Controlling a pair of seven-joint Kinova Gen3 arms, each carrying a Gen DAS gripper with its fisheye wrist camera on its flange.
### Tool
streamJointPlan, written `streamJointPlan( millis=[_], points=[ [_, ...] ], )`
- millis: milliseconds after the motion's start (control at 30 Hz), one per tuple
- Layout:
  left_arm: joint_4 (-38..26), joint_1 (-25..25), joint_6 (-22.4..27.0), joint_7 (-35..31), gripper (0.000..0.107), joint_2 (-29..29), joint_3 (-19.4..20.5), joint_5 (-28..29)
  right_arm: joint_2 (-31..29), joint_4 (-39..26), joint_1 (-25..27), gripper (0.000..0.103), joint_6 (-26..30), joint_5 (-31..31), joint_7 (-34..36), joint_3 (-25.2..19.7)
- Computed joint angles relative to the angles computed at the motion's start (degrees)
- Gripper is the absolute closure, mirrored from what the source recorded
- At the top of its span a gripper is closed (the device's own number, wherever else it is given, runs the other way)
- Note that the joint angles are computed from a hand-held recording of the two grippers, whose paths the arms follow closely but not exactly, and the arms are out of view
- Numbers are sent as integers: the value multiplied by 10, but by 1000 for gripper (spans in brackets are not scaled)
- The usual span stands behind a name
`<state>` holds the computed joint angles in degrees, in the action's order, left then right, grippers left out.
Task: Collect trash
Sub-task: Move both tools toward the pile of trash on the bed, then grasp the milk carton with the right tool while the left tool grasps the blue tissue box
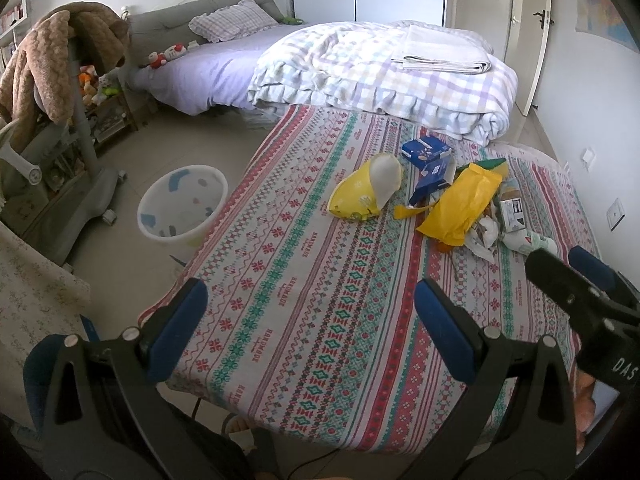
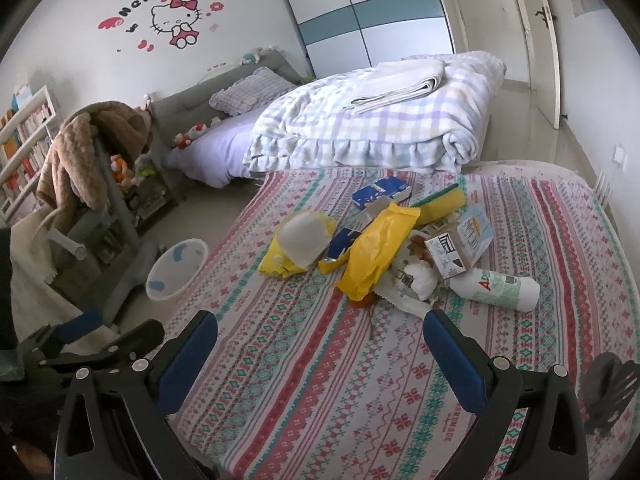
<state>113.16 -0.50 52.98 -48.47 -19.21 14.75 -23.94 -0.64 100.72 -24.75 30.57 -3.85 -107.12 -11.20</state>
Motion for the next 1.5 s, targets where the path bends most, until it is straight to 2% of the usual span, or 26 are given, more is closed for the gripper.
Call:
streamJointPlan(
  millis=[167,333,433,500,567,633,733,833,967,1100,1200,1300,1467,1500],
  points=[
    [-22,7,7,-18,5,13,2,-4,10,-16,13,0,20,-19,7,13],
    [-59,20,9,-64,5,35,-15,10,28,-47,53,0,51,-89,49,38],
    [-83,-15,5,-121,5,47,1,57,47,-67,76,0,75,-118,66,45],
    [-109,2,9,-168,5,67,-24,90,60,-80,96,0,91,-156,90,47],
    [-143,37,24,-214,5,96,-77,137,74,-96,116,0,105,-186,106,50],
    [-176,47,26,-256,5,128,-116,184,88,-118,131,0,117,-205,109,53],
    [-210,48,22,-306,5,167,-143,224,121,-168,157,0,152,-228,102,58],
    [-232,30,14,-332,5,204,-124,224,162,-224,171,0,192,-228,80,59],
    [-231,15,-12,-404,5,244,-119,278,223,-291,181,0,240,-222,61,49],
    [-257,43,1,-412,14,305,-147,252,276,-340,188,0,289,-224,42,41],
    [-263,-6,-11,-442,14,316,-117,285,295,-361,188,0,304,-211,26,43],
    [-272,0,-19,-466,14,328,-117,301,312,-378,194,0,312,-213,19,38],
    [-306,-5,7,-482,14,368,-107,345,340,-415,182,1,336,-193,-3,40],
    [-314,-4,12,-478,17,376,-109,346,342,-416,183,2,337,-193,-4,38]
  ],
)
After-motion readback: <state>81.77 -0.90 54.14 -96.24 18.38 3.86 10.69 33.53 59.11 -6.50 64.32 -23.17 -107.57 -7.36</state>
